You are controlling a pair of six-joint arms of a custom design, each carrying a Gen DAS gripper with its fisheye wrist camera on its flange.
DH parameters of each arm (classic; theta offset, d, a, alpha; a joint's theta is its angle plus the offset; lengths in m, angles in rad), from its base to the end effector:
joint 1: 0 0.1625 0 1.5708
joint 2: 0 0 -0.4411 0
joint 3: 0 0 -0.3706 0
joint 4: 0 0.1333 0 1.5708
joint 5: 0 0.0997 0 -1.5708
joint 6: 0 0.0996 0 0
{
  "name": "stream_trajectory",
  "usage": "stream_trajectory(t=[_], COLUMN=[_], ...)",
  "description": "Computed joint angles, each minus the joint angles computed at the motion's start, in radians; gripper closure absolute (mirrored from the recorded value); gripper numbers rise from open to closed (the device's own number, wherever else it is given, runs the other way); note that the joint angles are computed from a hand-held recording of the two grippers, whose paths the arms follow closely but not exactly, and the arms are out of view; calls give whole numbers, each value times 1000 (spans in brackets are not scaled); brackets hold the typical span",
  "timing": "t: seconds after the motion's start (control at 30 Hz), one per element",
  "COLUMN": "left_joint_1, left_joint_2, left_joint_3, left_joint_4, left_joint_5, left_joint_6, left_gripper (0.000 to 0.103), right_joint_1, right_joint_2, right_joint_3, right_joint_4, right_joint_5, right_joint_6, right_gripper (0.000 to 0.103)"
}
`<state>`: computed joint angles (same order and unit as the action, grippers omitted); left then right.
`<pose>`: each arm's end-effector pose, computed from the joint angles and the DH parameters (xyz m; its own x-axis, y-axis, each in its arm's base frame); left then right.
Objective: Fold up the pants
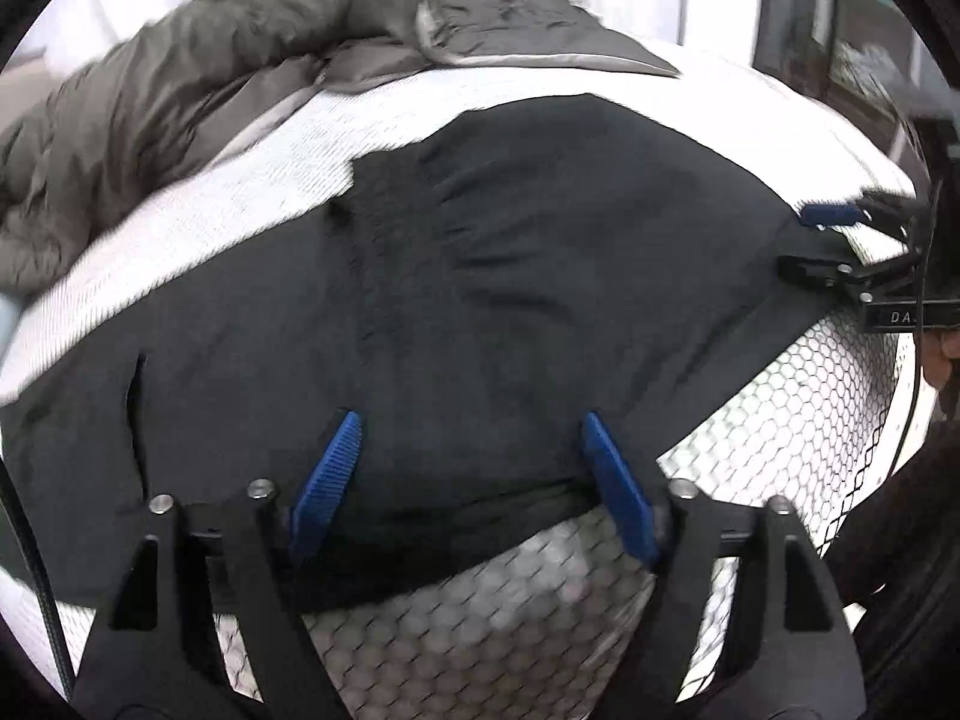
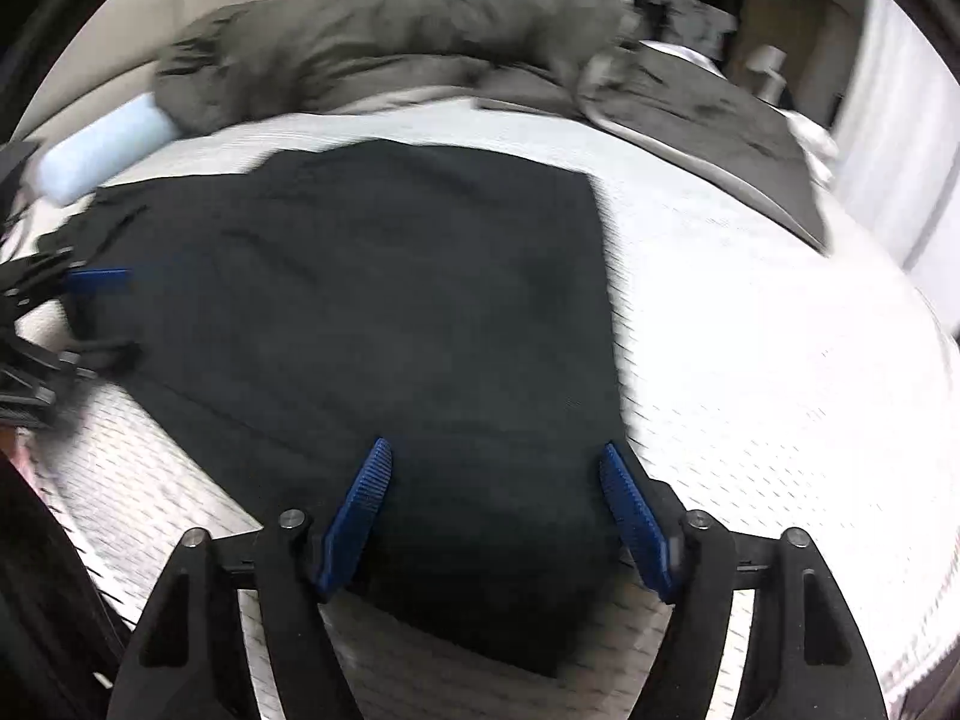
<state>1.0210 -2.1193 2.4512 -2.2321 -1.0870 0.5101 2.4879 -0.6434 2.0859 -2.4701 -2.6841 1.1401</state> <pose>0.0261 -0.3013 0.3670 -0.4859 0.6856 -0.5420 0.8384 0.5409 -0.0674 0.3942 -0.2466 -0.0296 -0.5760 0.2089 0.7903 -0.3742 0.7922 -0.4821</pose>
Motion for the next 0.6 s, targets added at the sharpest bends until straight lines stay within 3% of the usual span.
stream_trajectory(t=[0.1, 0.23, 0.33, 0.47, 0.6], left_joint_1=[65, 88, 140, 297, 547], left_joint_2=[-16, -88, -104, -59, 60], left_joint_3=[-30, -43, -67, -123, -258], left_joint_4=[1, -1, -37, -190, -238], left_joint_5=[-59, -77, -72, -75, -266], left_joint_6=[-4, -30, -68, -222, -358], left_gripper=[25, 25, 22, 21, 21], right_joint_1=[1, 60, 90, 107, 103], right_joint_2=[-39, -47, -33, -14, 6], right_joint_3=[50, 36, 50, 72, 74], right_joint_4=[-29, 31, -95, -260, -324], right_joint_5=[17, -3, -22, -31, -30], right_joint_6=[60, 146, 78, -10, -23], right_gripper=[24, 21, 16, 15, 15])
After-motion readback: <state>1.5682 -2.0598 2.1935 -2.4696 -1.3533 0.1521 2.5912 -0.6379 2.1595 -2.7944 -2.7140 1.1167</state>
